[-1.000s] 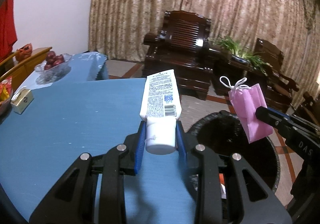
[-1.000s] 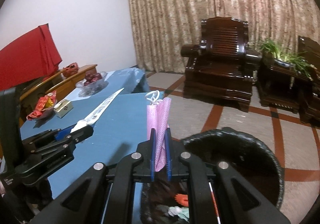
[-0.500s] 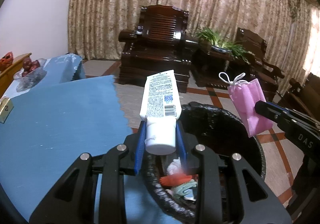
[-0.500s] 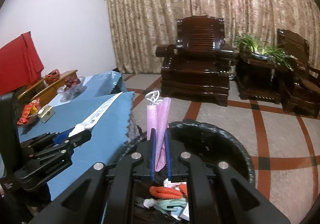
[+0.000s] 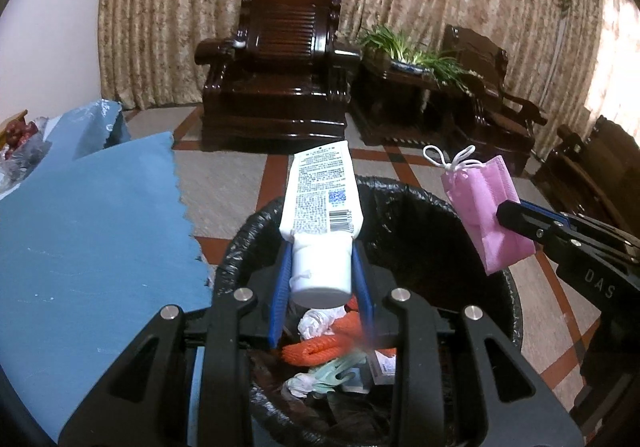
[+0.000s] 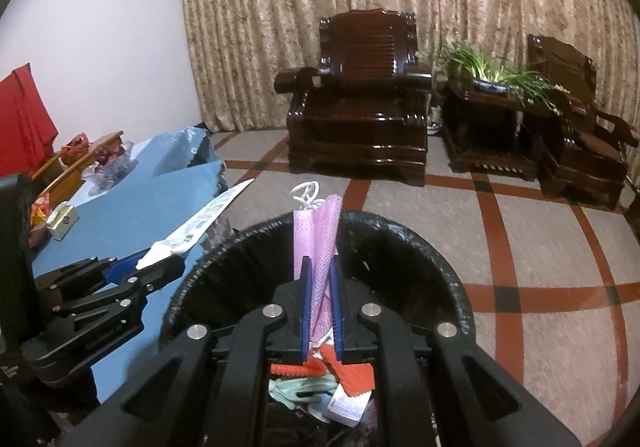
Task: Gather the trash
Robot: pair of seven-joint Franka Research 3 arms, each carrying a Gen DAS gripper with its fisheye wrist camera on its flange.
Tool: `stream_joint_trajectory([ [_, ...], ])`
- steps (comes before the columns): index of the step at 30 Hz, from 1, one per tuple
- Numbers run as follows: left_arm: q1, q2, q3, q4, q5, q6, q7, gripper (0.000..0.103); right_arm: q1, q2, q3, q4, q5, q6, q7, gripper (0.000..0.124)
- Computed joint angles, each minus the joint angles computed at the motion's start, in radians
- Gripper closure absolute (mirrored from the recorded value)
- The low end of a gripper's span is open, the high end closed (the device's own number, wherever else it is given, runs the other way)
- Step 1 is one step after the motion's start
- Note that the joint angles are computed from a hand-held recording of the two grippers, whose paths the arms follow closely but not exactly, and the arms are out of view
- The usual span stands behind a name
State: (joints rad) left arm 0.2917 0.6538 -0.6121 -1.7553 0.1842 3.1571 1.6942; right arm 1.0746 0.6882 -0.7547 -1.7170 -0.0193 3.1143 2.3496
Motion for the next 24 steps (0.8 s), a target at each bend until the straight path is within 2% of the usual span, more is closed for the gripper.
stream_joint_trajectory([
  [7, -0.018, 0.041, 0.006, 0.051, -0.002, -0.025, 0.018, 0.074, -0.042, 0.012, 0.032, 0.009, 0.004, -0.009, 0.000, 0.115],
  [11, 0.011, 0.069, -0.034, 0.078, -0.027, -0.070, 0.065, 0.073, -0.060, 0.019, 0.046, 0.020, -0.002, -0.025, 0.004, 0.113],
  [12, 0.006, 0.068, -0.028, 0.078, -0.038, -0.067, 0.070, 0.072, -0.061, 0.021, 0.046, 0.022, -0.006, -0.032, 0.009, 0.112],
  [13, 0.001, 0.067, -0.024, 0.079, -0.046, -0.065, 0.073, 0.065, -0.064, 0.021, 0.047, 0.025, -0.012, -0.037, 0.015, 0.111],
  [15, 0.010, 0.069, -0.035, 0.080, -0.061, -0.064, 0.088, 0.053, -0.073, 0.021, 0.055, 0.027, -0.025, -0.045, 0.025, 0.104],
  [17, 0.014, 0.063, -0.035, 0.072, -0.070, -0.054, 0.097, 0.051, -0.073, 0.019, 0.054, 0.023, -0.040, -0.048, 0.038, 0.092],
  [21, 0.017, 0.048, -0.025, 0.063, -0.085, -0.047, 0.092, 0.036, -0.071, 0.012, 0.051, 0.014, -0.067, -0.046, 0.062, 0.075],
  [23, 0.018, 0.034, -0.018, 0.053, -0.089, -0.038, 0.084, 0.029, -0.067, 0.007, 0.048, 0.005, -0.076, -0.041, 0.073, 0.049],
  [24, 0.021, 0.025, -0.015, 0.044, -0.090, -0.032, 0.079, 0.023, -0.060, 0.003, 0.042, -0.002, -0.078, -0.034, 0.082, 0.041],
])
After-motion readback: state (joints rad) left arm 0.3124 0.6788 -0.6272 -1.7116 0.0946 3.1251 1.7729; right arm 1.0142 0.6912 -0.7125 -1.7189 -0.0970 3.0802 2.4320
